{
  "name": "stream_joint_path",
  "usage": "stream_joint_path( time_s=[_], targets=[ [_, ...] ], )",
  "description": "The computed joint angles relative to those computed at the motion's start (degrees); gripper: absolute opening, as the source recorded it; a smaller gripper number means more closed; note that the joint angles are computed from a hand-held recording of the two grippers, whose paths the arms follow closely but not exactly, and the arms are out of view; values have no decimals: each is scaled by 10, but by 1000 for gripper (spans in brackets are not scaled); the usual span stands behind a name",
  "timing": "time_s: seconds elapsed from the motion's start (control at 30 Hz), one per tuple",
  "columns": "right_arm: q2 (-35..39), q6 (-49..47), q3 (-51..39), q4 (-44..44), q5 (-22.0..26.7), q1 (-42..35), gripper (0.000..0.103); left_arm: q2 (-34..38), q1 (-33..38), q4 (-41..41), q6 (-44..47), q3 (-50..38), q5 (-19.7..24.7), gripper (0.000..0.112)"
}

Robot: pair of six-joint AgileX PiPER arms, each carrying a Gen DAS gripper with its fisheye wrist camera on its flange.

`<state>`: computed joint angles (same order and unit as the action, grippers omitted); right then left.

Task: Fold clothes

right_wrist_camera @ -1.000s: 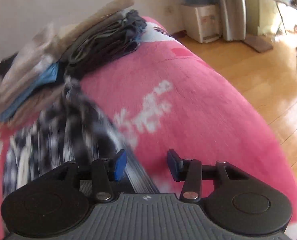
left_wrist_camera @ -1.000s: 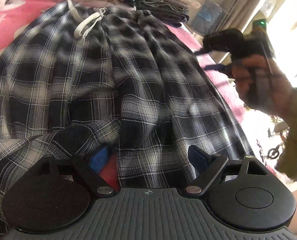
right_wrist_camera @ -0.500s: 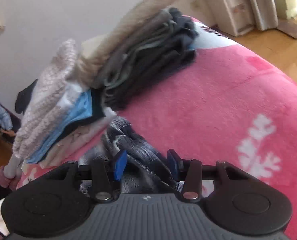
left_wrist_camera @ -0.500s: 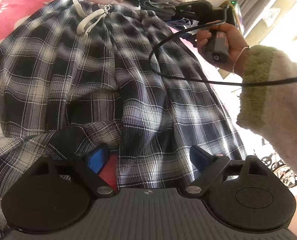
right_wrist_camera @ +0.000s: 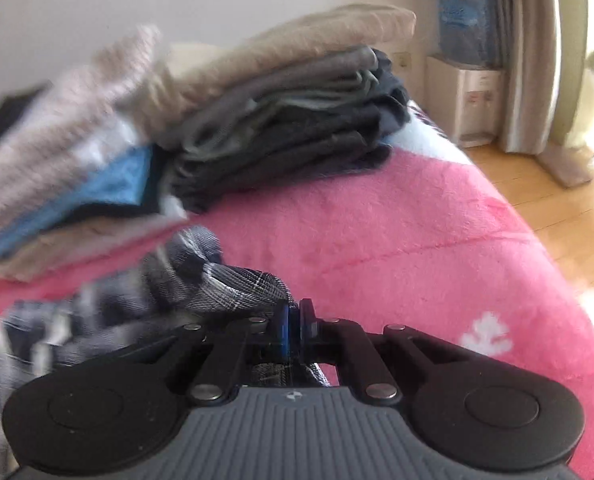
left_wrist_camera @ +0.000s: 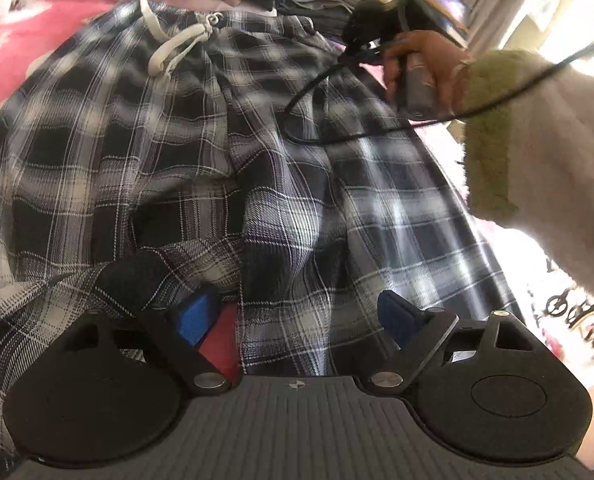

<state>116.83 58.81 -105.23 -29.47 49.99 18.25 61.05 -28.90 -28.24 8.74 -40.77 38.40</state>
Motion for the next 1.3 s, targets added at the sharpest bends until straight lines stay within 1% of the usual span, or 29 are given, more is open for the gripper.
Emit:
stream_joint_path(
  time_s=[0.03,0.1,0.13,0.17,0.2,0.27,0.33,0.4,0.53,0.57,0.6,0.63,0.7,0.73,0.8,0.87,0.93,0.97,1.0,1.03,1.13,1.2,1.27,1.3],
  targets=[
    [16,-2,-18,-5,21,2,12,0,2,-2,3,0,1,87],
    [20,3,-24,6,25,-3,16,1,21,-28,31,1,10,87],
    [14,10,-26,13,29,-6,26,2,29,-38,41,0,15,87],
    [7,13,-29,23,37,-9,44,3,34,-46,47,0,19,87],
    [-4,10,-27,26,41,-11,49,4,40,-54,53,-1,23,87],
    [-48,-20,2,10,41,-9,53,3,44,-56,55,-2,27,87],
    [-96,-55,35,-3,56,-10,61,-2,41,-47,51,0,25,87],
    [-154,-72,76,-6,69,-19,61,-6,31,-27,34,-2,22,86],
    [-310,-47,181,-39,92,-48,61,-12,6,9,-5,-1,11,85],
    [-352,-38,206,-40,89,-57,61,-14,4,14,-10,-1,11,85],
    [-401,-34,244,-26,72,-71,60,-18,11,13,-6,-1,16,85],
    [-448,-54,279,12,50,-90,60,-20,13,16,-6,-1,18,85],
    [-495,-149,316,119,45,-121,58,-21,1,35,-25,0,10,84],
    [-514,-183,334,156,50,-127,58,-22,-6,47,-38,1,7,84],
    [-520,-195,372,169,68,-82,58,-18,-30,80,-76,2,-9,83],
    [-507,-143,424,147,55,-11,58,-22,-41,107,-103,1,-12,83],
    [-485,-98,471,140,14,39,56,-25,-47,126,-120,3,-17,83],
    [-477,-81,486,141,-4,51,52,-23,-51,136,-128,3,-20,83],
    [-468,-60,499,136,-21,63,52,-22,-54,145,-136,3,-24,83],
    [-464,-18,506,109,-28,81,52,-21,-58,153,-145,3,-25,83],
    [-490,35,531,94,-60,76,51,-21,-72,178,-168,5,-32,84],
    [-503,47,542,90,-59,73,50,-23,-81,196,-183,6,-34,84],
    [-488,34,538,93,-41,74,40,-23,-84,205,-192,6,-35,84],
    [-485,29,539,96,-39,77,39,-23,-84,206,-193,6,-37,84]
  ],
)
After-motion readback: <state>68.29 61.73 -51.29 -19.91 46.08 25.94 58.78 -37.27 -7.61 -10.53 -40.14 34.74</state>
